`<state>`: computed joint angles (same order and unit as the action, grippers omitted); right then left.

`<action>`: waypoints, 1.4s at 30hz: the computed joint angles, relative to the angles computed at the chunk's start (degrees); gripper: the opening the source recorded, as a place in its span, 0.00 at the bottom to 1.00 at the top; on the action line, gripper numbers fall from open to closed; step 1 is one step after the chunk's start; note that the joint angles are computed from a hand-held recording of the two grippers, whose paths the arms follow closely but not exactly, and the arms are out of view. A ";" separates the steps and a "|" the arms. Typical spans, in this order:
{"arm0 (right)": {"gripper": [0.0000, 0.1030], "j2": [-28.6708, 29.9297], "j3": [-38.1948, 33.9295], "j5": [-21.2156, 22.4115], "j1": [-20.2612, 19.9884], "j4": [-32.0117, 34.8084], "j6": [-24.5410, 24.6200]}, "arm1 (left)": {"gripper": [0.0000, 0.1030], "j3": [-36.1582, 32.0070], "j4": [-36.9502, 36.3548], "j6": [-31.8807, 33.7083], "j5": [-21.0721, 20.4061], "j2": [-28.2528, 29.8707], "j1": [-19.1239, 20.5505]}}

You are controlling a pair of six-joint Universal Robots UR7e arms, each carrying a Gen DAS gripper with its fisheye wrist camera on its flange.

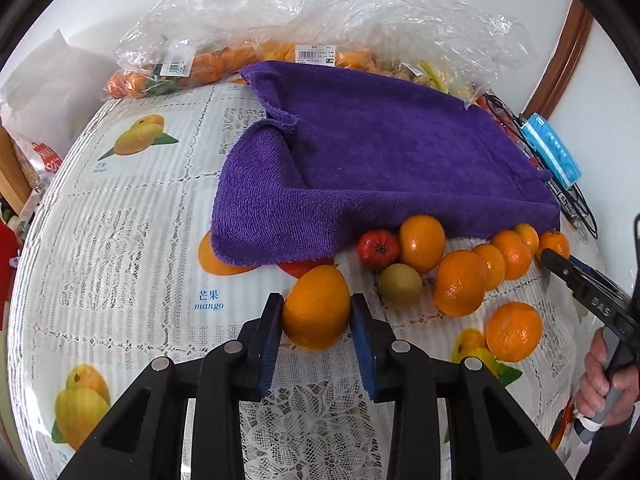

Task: Organize fruits
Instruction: 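Close the left tool on a small oval orange while the right tool grasps a large stemmed tangerine, then carry both held fruits up and over onto the purple towel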

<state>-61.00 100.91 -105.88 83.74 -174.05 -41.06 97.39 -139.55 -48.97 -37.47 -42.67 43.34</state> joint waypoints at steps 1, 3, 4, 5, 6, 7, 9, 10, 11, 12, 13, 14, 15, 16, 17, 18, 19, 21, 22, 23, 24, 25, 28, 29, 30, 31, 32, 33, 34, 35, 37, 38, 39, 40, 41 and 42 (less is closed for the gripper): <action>0.51 0.28 -0.12 -0.08 0.02 -0.21 -0.03 | 0.31 -0.05 0.01 0.54 0.10 0.04 0.06; 0.42 0.83 -0.11 -0.14 0.09 -1.15 -0.18 | 0.31 -0.40 -0.02 1.65 0.37 0.37 0.14; 0.43 0.99 0.14 -0.38 0.20 -2.07 -0.44 | 0.30 -0.42 -0.75 2.66 0.10 0.46 0.23; 0.43 1.10 0.56 -0.79 0.37 -3.28 -0.94 | 0.30 -0.33 -1.45 3.38 -0.13 0.45 0.28; 0.43 1.14 0.87 -1.10 0.46 -4.10 -1.24 | 0.30 -0.26 -1.94 3.86 -0.24 0.43 0.32; 0.43 1.09 1.25 -1.48 0.56 -4.91 -1.44 | 0.30 -0.18 -2.24 4.31 -0.48 0.35 0.34; 0.43 0.48 2.18 -1.65 0.68 -5.76 -1.21 | 0.30 0.01 -2.64 5.29 -0.92 0.15 0.34; 0.43 0.03 2.68 -1.51 0.70 -5.98 -0.96 | 0.30 0.23 -2.87 5.78 -0.81 0.05 0.20; 0.43 -0.43 3.12 -1.34 0.71 -6.10 -0.68 | 0.30 0.46 -2.99 6.07 -0.74 -0.05 0.05; 0.43 -1.12 3.95 -1.43 0.77 -6.71 -0.26 | 0.30 0.70 -2.99 6.32 -0.81 -0.20 -0.08; 0.43 -1.61 4.67 -1.62 0.84 -7.41 0.22 | 0.30 0.97 -3.14 6.53 -1.08 -0.38 -0.22; 0.43 -2.12 5.34 -1.66 0.84 -7.92 0.68 | 0.30 1.32 -3.71 6.75 -1.42 -0.55 -0.36; 0.43 -2.97 6.37 -1.58 0.78 -8.33 1.30 | 0.30 1.61 -4.20 6.83 -1.72 -0.69 -0.53; 0.43 -3.84 7.28 -1.64 0.72 -8.42 1.76 | 0.30 1.85 -4.49 6.70 -2.01 -0.82 -0.78; 0.43 -4.68 8.21 -1.75 0.65 -8.69 2.00 | 0.30 2.05 -4.93 6.60 -2.18 -0.88 -1.03; 0.43 -5.67 9.24 -1.70 0.49 -8.88 1.99 | 0.30 2.44 -5.82 6.67 -2.37 -0.98 -1.41; 0.43 -6.29 9.76 -2.12 0.51 -8.89 1.85 | 0.30 2.67 -6.26 6.53 -2.38 -1.02 -1.75; 0.43 -7.97 11.15 -2.47 0.36 -9.72 1.89 | 0.30 3.22 -6.68 5.51 -1.63 -1.09 -2.91; 0.43 -8.94 11.77 -1.61 0.10 -9.75 2.11 | 0.30 3.43 -6.92 5.27 -1.30 -1.09 -3.31; 0.43 -9.72 12.07 -1.13 -0.06 -9.41 2.15 | 0.30 3.54 -6.72 4.66 -0.95 -1.10 -3.78; 0.43 -10.48 12.39 -1.11 -0.05 -9.35 1.83 | 0.30 3.66 -6.38 3.83 -0.63 -1.14 -4.25; 0.43 -10.87 12.50 -1.05 -0.04 -9.53 1.59 | 0.30 3.95 -6.40 2.88 -0.25 -1.22 -4.82; 0.43 -12.49 12.83 -0.96 0.29 -8.43 1.51 | 0.30 4.72 -6.32 -0.35 0.35 -1.49 -6.14; 0.43 -13.19 13.09 -0.55 0.28 -8.10 1.56 | 0.30 5.02 -6.56 -1.13 0.45 -1.55 -6.52; 0.43 -14.04 13.44 -0.06 0.32 -7.70 1.40 | 0.30 5.17 -6.46 -1.91 0.50 -1.64 -6.78; 0.43 -14.55 13.69 -0.01 0.40 -7.53 1.20 | 0.30 5.08 -5.77 -2.80 0.52 -1.68 -7.08; 0.43 -14.90 13.82 -0.17 0.53 -7.50 1.02 | 0.30 4.84 -4.56 -3.58 0.67 -1.68 -7.31; 0.43 -15.12 14.00 -0.47 0.72 -7.75 0.85 | 0.30 4.67 -3.70 -3.98 0.99 -1.66 -7.63; 0.43 -15.34 14.14 -0.51 0.83 -7.88 0.79 | 0.30 4.56 -3.45 -3.84 1.25 -1.67 -7.82; 0.43 -15.68 14.29 -0.06 0.78 -7.80 0.95 | 0.30 4.38 -2.94 -3.89 1.52 -1.72 -8.03; 0.43 -16.20 14.43 0.75 0.66 -7.10 1.72 | 0.30 3.78 -1.21 -4.73 2.32 -1.79 -8.47; 0.43 -16.33 14.37 0.98 0.69 -6.65 2.03 | 0.30 3.42 -0.38 -5.16 2.66 -1.85 -8.64; 0.43 -16.39 14.22 1.10 0.86 -6.10 2.32 | 0.30 3.16 -0.03 -5.21 2.85 -1.95 -8.73; 0.43 -16.41 14.13 1.21 1.03 -5.83 2.37 | 0.30 2.94 -0.05 -4.93 2.91 -2.04 -8.80; 0.43 -16.39 14.03 1.40 1.26 -5.65 2.20 | 0.30 2.62 0.10 -4.69 3.02 -2.14 -8.81; 0.43 -16.23 13.85 1.46 1.51 -5.69 2.00 | 0.30 2.17 0.69 -4.74 3.28 -2.16 -8.78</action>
<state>-77.23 114.75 -104.42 85.25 -179.73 -39.05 99.56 -138.86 -53.71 -34.19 -44.83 34.56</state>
